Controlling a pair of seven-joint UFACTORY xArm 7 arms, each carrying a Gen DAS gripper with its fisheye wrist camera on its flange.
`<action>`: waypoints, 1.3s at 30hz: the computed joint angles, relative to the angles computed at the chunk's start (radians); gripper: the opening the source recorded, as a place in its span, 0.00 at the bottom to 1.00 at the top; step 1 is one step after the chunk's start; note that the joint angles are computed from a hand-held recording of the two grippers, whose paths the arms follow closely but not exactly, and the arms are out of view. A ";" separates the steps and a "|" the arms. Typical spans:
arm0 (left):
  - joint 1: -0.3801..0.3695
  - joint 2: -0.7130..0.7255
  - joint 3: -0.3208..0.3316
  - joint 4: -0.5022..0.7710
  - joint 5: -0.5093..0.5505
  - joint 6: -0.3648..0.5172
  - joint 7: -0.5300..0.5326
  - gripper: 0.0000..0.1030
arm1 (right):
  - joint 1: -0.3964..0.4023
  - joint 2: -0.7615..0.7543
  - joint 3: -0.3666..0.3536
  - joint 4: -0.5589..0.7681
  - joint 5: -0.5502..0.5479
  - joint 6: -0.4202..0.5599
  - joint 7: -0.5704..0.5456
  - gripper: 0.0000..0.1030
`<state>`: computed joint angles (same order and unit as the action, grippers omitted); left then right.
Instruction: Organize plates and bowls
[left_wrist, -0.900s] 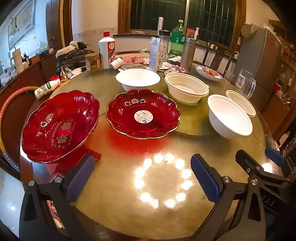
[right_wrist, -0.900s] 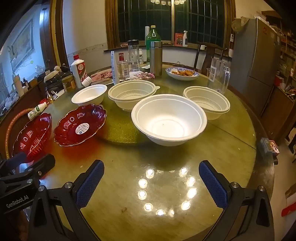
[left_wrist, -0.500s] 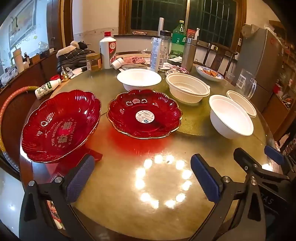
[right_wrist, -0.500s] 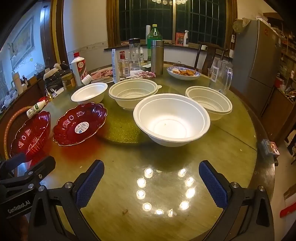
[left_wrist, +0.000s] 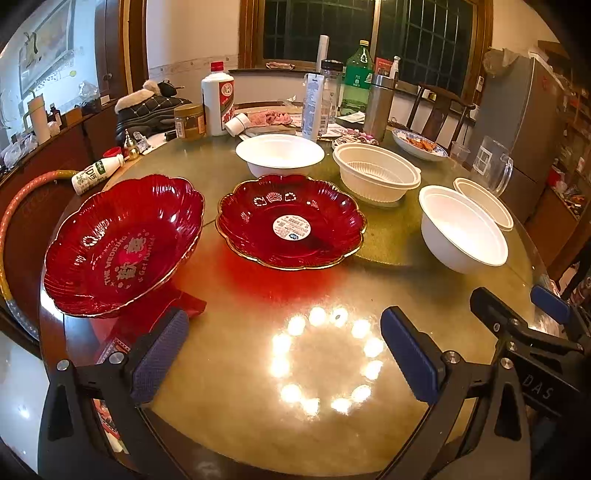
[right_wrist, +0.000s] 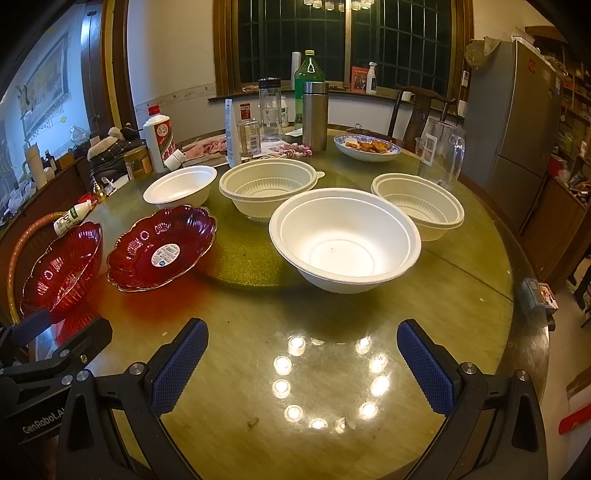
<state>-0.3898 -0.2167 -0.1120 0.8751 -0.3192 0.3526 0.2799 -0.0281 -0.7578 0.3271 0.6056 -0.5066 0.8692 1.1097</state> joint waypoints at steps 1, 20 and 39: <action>0.000 0.000 -0.001 -0.001 0.001 0.000 -0.001 1.00 | 0.001 -0.001 0.000 -0.001 0.000 0.000 0.001 1.00; 0.000 -0.001 -0.003 -0.005 0.016 -0.001 -0.021 1.00 | 0.003 -0.006 0.002 -0.005 0.005 0.003 0.000 1.00; -0.002 -0.013 0.004 -0.014 0.004 0.003 -0.013 1.00 | 0.007 -0.008 0.007 -0.002 0.005 0.009 0.006 1.00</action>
